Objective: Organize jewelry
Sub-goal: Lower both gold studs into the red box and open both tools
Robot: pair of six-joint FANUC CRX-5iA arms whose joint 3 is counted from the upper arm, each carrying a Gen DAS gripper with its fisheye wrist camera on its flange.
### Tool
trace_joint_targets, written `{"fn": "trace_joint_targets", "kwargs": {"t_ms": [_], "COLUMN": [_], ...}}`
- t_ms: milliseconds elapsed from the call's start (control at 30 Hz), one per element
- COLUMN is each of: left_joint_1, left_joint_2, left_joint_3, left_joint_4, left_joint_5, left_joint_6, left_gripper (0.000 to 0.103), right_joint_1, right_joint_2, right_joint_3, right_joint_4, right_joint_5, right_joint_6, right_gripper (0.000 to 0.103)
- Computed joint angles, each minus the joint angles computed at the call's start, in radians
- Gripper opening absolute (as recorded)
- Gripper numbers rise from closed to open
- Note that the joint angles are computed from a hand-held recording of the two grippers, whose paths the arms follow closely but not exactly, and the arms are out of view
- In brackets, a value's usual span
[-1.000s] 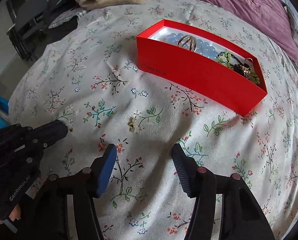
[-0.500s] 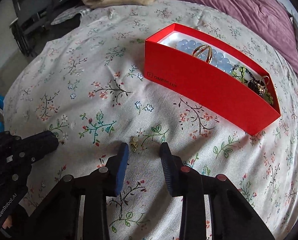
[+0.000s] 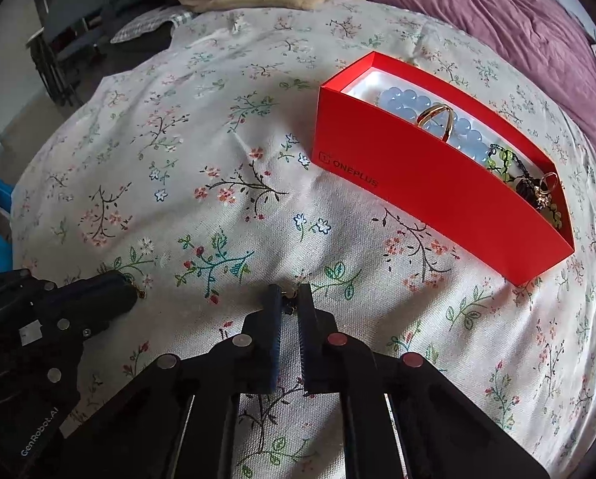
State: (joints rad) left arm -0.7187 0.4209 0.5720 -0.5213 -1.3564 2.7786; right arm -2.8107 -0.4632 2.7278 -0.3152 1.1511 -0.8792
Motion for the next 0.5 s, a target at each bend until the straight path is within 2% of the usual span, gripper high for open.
{"fn": "trace_joint_targets", "kwargs": {"t_ms": [500], "left_joint_1": [-0.005], "left_joint_2": [0.011], "left_joint_3": [0.033], "left_joint_4": [-0.008], "left_joint_5": [-0.012], "left_joint_6": [-0.037], "left_gripper": [0.002], "right_joint_1": [-0.048], "right_joint_2": [0.058], "right_joint_3": [0.044], "right_joint_4": [-0.047], "right_joint_5": [0.025], "right_joint_6": [0.01], "right_gripper": [0.008]}}
